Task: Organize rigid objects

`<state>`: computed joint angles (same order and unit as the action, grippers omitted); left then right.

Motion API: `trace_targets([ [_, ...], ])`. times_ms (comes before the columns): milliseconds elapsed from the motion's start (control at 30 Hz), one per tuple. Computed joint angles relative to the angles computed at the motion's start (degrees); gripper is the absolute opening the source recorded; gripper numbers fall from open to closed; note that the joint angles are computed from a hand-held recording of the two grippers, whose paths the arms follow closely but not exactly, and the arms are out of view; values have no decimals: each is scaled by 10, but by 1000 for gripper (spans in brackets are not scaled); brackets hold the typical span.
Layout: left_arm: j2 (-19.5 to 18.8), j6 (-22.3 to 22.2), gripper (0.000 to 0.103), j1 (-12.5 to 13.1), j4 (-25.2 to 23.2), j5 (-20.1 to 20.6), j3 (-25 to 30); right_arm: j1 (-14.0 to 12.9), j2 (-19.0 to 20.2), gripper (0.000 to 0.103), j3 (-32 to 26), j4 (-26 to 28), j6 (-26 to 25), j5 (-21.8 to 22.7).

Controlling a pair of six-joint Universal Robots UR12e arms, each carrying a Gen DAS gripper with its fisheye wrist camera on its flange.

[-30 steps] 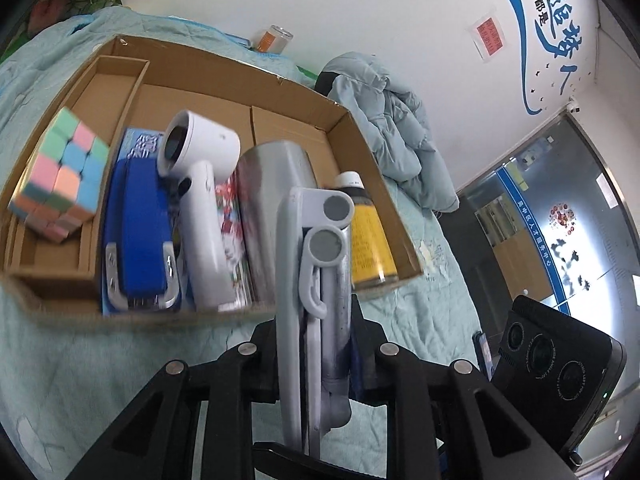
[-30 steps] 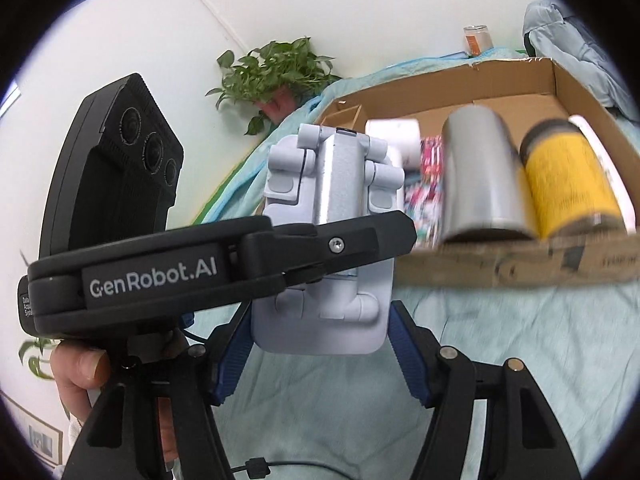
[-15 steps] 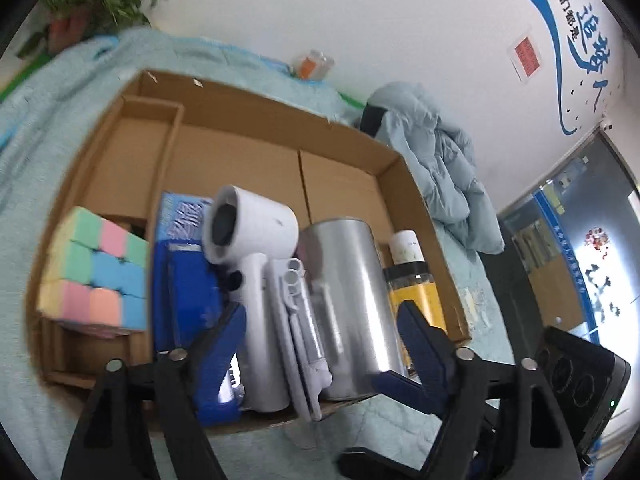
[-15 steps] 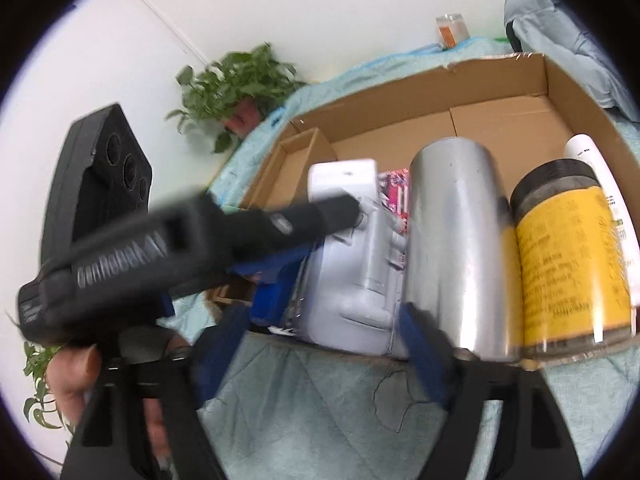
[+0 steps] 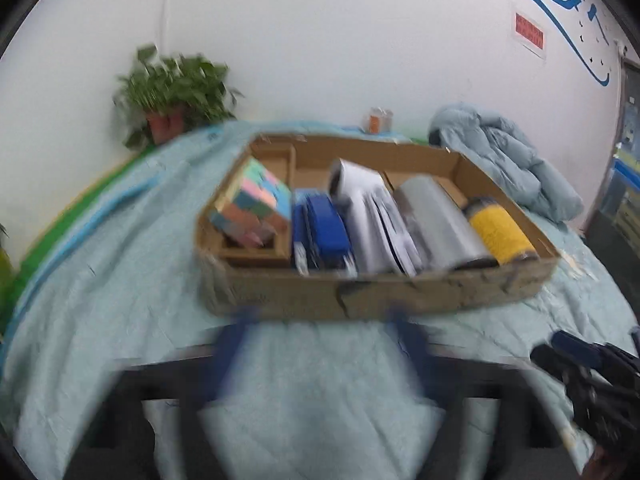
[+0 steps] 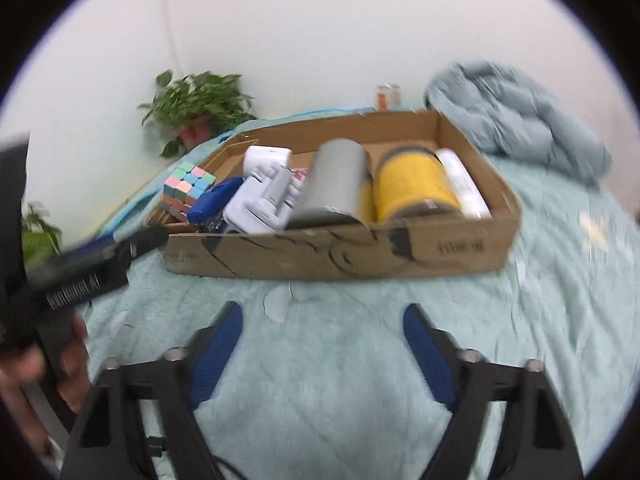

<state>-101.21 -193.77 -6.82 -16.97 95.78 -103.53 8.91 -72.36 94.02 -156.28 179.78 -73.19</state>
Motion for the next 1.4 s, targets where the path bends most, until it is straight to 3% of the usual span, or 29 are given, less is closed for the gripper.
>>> trace_targets([
  [33, 3, -9, 4, 4, -21, -19, -1, 1, -4, 23, 6, -4, -6, -16],
  [100, 8, -15, 4, -3, -12, -3, -11, 7, -5, 23, 12, -25, -8, -49],
  [133, 11, -13, 17, -7, -4, 8, -14, 8, -6, 32, 12, -24, -11, -56],
  [167, 14, -14, 32, -12, -2, 18, -16, 9, -8, 61, 11, -18, -18, -59],
  [200, 17, -15, 89, -18, -1, 31, -17, 11, -9, 78, 11, -22, -28, -60],
  [233, 18, -17, 99, -24, 18, 52, -20, 11, -10, 94, 15, -37, -32, -59],
  [267, 18, -16, 102, -30, 57, 69, -29, 12, -12, 95, 20, -58, -35, -62],
  [300, 17, -4, 103, -34, 87, 80, -33, 13, -15, 95, 22, -66, -39, -69],
  [467, 18, 25, 103, -47, 103, 90, -34, 11, -24, 95, 25, -66, -41, -69],
  [533, 20, 24, 103, -46, 105, 76, -36, 11, -26, 96, 24, -61, -43, -72],
  [667, 23, 11, 103, -48, 89, 73, -34, 13, -29, 102, 27, -68, -41, -76],
  [900, 39, 5, 103, -48, 60, 77, -37, 19, -28, 102, 27, -66, -45, -74],
  [1400, 32, 13, 103, -41, 46, 66, -31, 20, -27, 102, 27, -59, -48, -79],
])
